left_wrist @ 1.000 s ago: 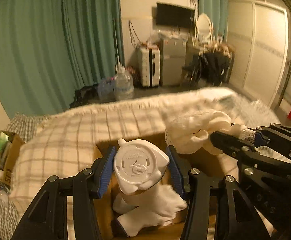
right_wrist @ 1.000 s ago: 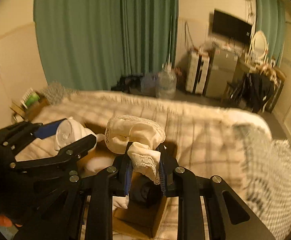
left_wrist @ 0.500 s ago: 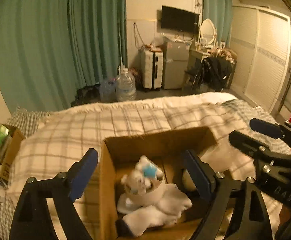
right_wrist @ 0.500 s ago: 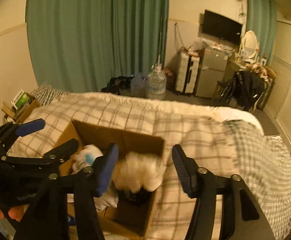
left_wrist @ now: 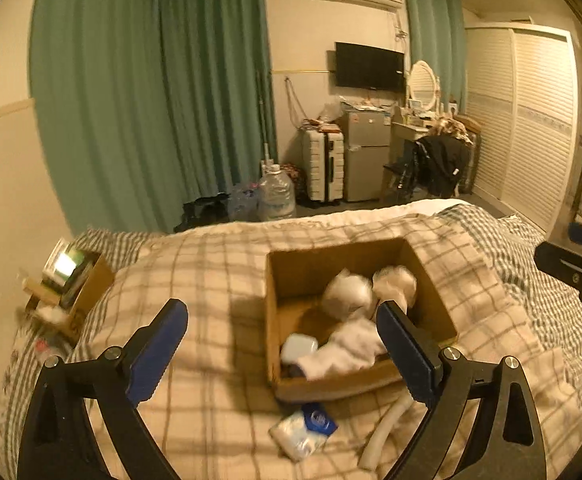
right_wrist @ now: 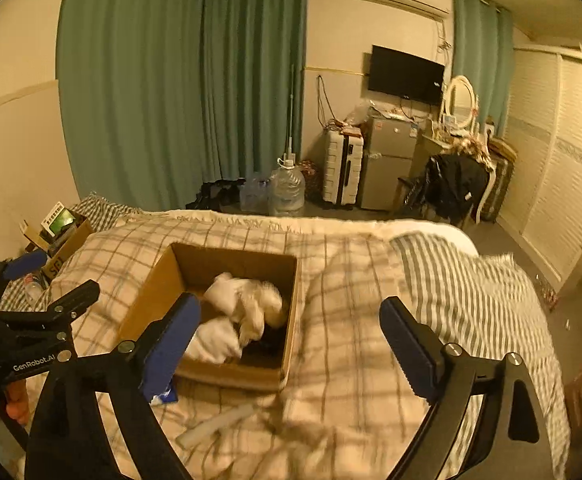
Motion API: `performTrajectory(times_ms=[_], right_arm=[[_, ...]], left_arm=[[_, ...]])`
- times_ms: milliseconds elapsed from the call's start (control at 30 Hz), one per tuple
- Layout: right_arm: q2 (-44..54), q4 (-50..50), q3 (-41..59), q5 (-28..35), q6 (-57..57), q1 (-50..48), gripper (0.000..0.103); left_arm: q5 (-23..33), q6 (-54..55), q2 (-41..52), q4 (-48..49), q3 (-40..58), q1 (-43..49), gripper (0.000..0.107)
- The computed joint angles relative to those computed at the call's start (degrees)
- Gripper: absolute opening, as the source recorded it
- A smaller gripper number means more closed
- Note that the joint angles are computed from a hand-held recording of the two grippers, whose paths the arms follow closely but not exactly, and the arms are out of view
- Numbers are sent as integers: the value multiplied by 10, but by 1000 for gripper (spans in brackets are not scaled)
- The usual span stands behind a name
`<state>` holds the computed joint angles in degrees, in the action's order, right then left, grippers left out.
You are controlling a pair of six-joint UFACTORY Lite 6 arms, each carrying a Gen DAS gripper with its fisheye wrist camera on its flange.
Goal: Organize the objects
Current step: 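Lower the plastic part and cloth bundle into the box and open both tools, then grasp the blue-and-white tissue pack with the left tool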
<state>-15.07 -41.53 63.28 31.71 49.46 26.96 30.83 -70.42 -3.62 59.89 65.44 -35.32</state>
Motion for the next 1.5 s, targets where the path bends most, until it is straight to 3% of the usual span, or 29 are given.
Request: performTrajectory(times_ms=[133, 333, 500, 700, 767, 800, 1000, 1133, 1300, 1367, 1400, 1500], right_arm=[[-35, -66, -103, -19, 106, 33, 91], [35, -272, -200, -53, 343, 62, 91], [114, -274, -204, -128, 358, 9, 91], [122, -279, -209, -143, 371, -1, 91], [132, -267, -199, -135, 360, 5, 91], [135, -266, -197, -132, 359, 7, 91], [130, -281, -203, -122, 383, 20, 91], [124, -285, -207, -125, 398, 31, 91], [182, -192, -170, -174, 340, 40, 91], [231, -175, -137, -161, 321, 65, 87], [263, -150, -112, -151, 291, 78, 78], [326, -58, -61, -158, 188, 87, 68]], left_arm=[[5, -138, -38, 88, -112, -20, 98], [-13, -253, 75, 176, -159, -29, 98], [-51, -199, 187, 139, -103, -18, 98], [-88, -23, 307, -18, -3, 13, 98], [-79, 17, 333, -58, 21, 17, 93], [-75, 25, 337, -64, 25, 15, 81], [-74, -94, 257, 22, -56, -14, 74], [-11, -219, 136, 97, -147, -54, 74], [5, -205, 33, 75, -195, -29, 74], [11, -194, 31, 74, -196, -15, 74], [9, -192, 34, 75, -194, -8, 74], [-42, -180, 24, 68, -211, 37, 74]])
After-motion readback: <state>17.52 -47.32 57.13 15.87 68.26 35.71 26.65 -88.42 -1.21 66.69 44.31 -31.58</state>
